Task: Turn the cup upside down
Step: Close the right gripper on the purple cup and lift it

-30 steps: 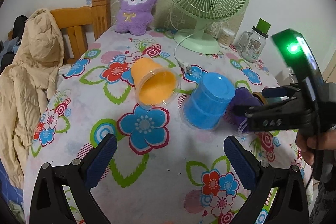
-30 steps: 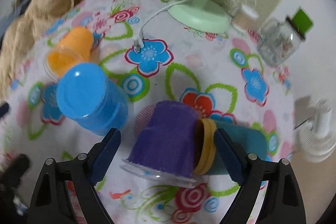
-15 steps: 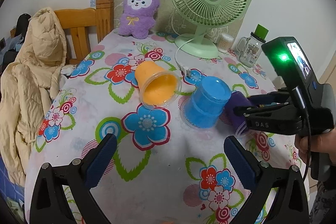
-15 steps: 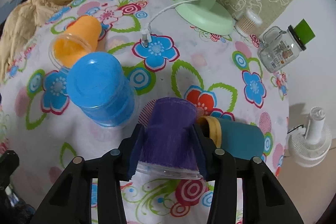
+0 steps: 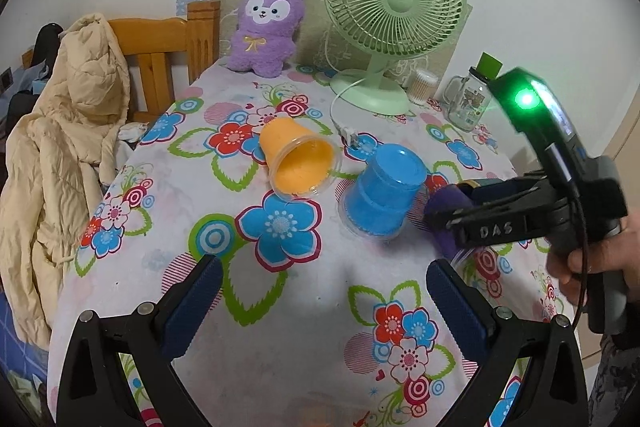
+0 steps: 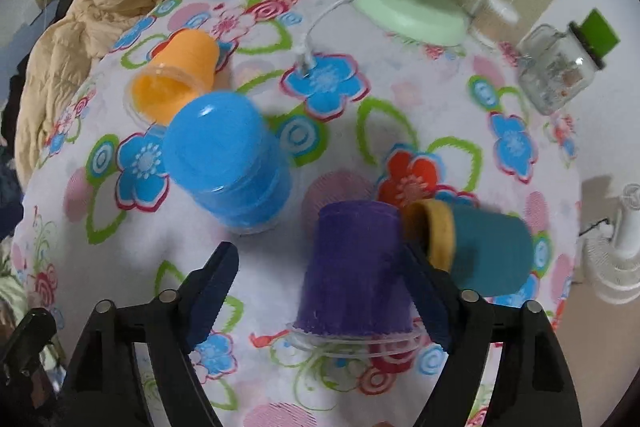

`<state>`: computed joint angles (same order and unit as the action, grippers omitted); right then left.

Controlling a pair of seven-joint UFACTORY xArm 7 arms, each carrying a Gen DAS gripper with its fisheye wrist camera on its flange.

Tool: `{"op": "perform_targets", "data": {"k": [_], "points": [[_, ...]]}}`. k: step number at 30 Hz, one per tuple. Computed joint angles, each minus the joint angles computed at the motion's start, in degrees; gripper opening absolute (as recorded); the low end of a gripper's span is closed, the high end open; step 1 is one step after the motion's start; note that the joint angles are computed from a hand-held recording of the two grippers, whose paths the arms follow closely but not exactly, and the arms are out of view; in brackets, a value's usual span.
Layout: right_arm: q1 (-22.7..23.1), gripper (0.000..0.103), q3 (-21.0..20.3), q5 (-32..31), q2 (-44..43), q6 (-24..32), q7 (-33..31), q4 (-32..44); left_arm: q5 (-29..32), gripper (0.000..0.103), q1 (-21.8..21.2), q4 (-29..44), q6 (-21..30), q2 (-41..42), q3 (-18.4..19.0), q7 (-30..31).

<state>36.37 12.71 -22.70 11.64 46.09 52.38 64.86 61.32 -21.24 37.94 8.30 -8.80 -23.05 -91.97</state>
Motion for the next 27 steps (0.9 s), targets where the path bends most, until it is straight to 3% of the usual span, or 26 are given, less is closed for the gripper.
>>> {"op": "perform_targets", "data": {"k": [2,4,5,9,14,18,22,27], "points": [[0.7,0.079,-0.2,-1.7,1.0,1.6,0.7,0.8,0.1,0.103,0.2,-0.2,0.0,-0.3,0.1,-0.4],[1.6,0.052,-0.7,-4.5,1.1,3.2,2.9,1.0,-0.3,0.103,0.4,-0.5,-0.1,-0.6,0.2,-0.3],[1.5,0.049,-0.8,-4.9,1.0,4.1,3.2,1.1,-0.3,0.103,0.6,-0.7,-0.2,-0.8,0.2,-0.3],[-0.2,0.048,-0.2,-1.8,-1.4,1.2,1.5,-1.7,-0.3,0.103,1.7,-1.4,-1.2,-1.5,-0.2,-0.7],[0.3,0.047,0.9,-3.4,-4.7,0.9,4.3,-3.9,-1.3,0.103,2.9,-2.1,-1.8,-2.6,-1.3,-0.2],[0.6,0.048,2.9,-4.0,-10.0,-3.0,9.1,-8.0,-3.1,0.103,4.0,-3.6,-2.7,-4.4,-2.5,0.7],[0.5,0.048,5.6,-4.0,-15.0,-10.5,17.1,-13.9,-7.4,0.103,4.7,-7.0,-4.6,-7.8,-3.4,2.8],[0.4,0.049,10.2,-8.8,-17.7,-17.0,33.6,-19.0,-14.9,0.103,2.1,-11.4,-6.3,-11.0,-2.3,6.8]]}}
